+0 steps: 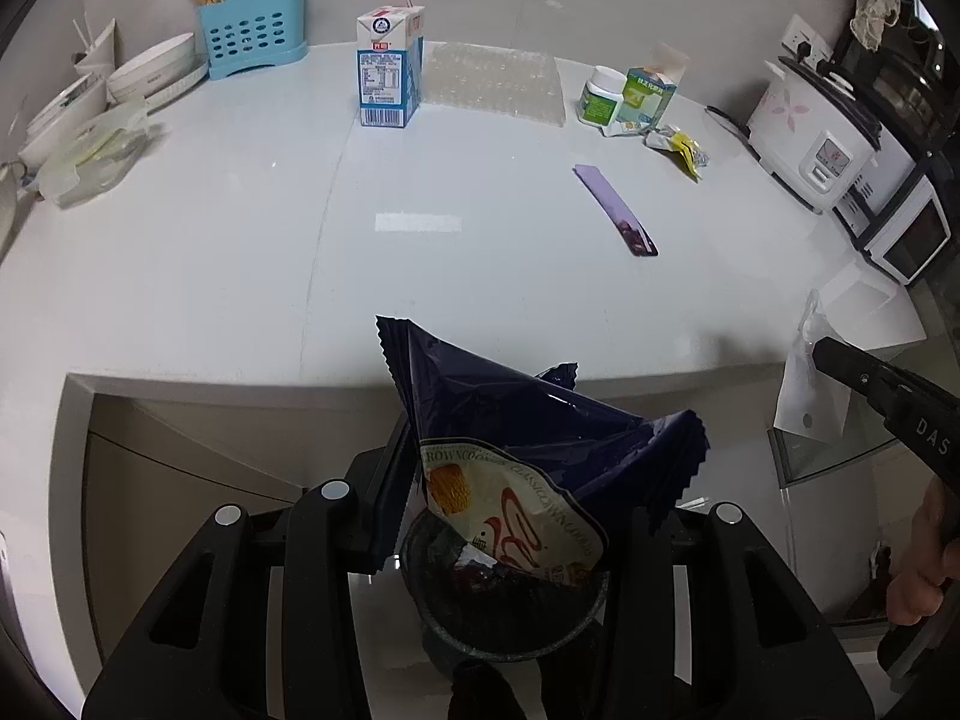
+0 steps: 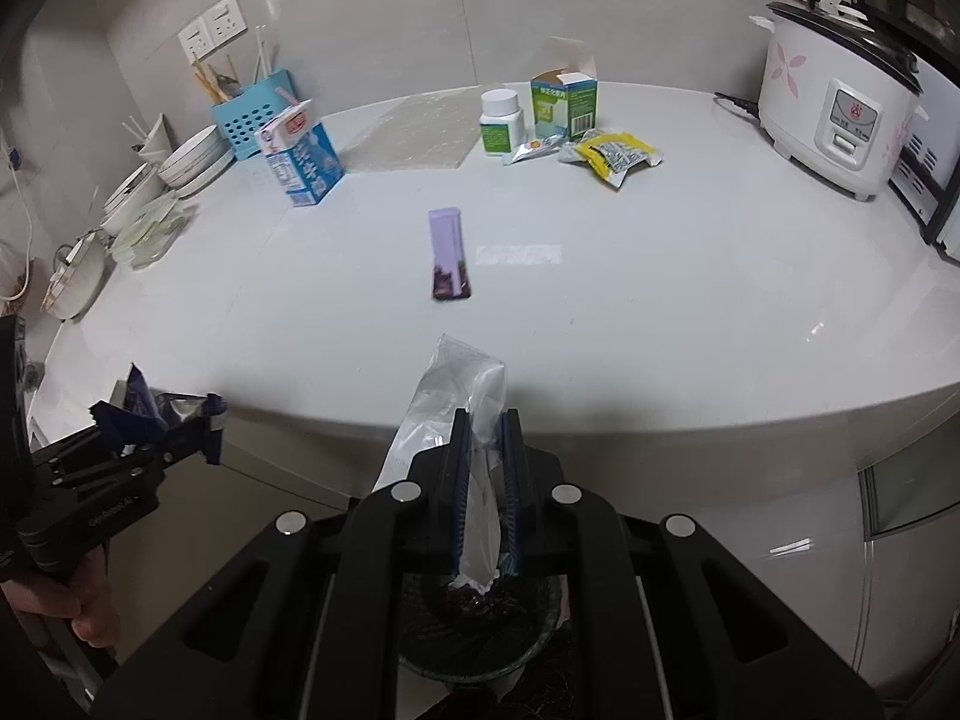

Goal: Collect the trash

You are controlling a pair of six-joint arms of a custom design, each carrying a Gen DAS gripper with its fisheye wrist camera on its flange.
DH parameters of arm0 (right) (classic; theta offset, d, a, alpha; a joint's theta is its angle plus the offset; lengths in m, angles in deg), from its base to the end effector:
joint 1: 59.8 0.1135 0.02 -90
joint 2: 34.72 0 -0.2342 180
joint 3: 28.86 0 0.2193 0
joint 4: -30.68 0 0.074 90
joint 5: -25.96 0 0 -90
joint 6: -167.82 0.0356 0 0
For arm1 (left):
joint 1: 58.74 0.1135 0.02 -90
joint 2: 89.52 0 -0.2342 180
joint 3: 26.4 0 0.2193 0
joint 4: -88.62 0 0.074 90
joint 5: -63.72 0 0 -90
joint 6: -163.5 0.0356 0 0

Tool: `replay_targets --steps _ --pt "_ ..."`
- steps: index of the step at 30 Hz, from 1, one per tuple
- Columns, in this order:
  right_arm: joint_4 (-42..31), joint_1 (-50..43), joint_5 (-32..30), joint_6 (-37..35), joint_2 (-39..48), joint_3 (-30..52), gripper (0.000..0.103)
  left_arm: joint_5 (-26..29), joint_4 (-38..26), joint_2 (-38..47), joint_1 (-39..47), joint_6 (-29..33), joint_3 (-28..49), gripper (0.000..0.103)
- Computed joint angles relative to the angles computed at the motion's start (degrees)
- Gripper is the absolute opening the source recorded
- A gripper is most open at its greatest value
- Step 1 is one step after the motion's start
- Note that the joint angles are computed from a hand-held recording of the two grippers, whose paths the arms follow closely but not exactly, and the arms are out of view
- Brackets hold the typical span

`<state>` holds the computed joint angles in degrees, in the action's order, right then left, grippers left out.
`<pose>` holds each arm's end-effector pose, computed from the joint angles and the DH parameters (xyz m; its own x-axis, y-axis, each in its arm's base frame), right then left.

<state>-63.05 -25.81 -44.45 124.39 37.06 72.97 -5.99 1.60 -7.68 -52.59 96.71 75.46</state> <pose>0.1595 0.0931 0.3494 -0.8039 0.2831 -0.5231 0.2624 0.9580 0.1154 0.2347 0.0129 0.3216 -0.8276 0.2826 -0.4849 0.3921 0.9093 -0.1394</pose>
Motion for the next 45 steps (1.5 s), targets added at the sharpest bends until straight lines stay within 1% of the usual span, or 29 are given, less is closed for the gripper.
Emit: replay_targets --steps 3,8,10,14,17,22,31,39,45 --pt "-1.33 6.47 1.76 5.61 -0.96 -1.47 0.01 0.87 -0.05 -3.14 1.85 2.22 -4.14 0.04" --pt "-0.35 12.89 1.9 12.33 -2.61 -6.81 0.01 1.7 0.66 -7.14 4.2 5.62 -10.75 0.04" --pt "1.44 14.47 1.25 14.48 -3.78 -10.19 0.01 1.92 1.24 -8.3 5.28 7.09 -13.51 0.04" --pt "6.69 16.22 -0.35 16.6 -5.35 -17.33 0.01 2.13 2.38 -9.56 7.23 9.17 -17.95 0.04" --pt "10.7 16.82 -1.61 17.32 -5.53 -21.76 0.01 1.98 3.66 -10.24 8.73 10.68 -21.2 0.04" --pt "17.44 16.1 -5.15 15.71 -4.11 -27.37 0.01 2.26 5.37 -9.79 11.92 12.72 -25.03 0.04" --pt "28.56 14.34 -11.23 15.17 -0.36 -35.57 0.01 0.12 8.5 -9.11 13.8 14.44 -28.98 0.04" --pt "33.32 14.81 -14.2 13.24 8.11 -37.2 0.01 -0.96 9.2 -7.74 15.62 15.26 -29.79 0.041" --pt "35.82 16.22 -15.99 12.01 13.01 -37.61 0.01 -1.69 9.96 -7.57 15.49 14.42 -31.04 0.041"
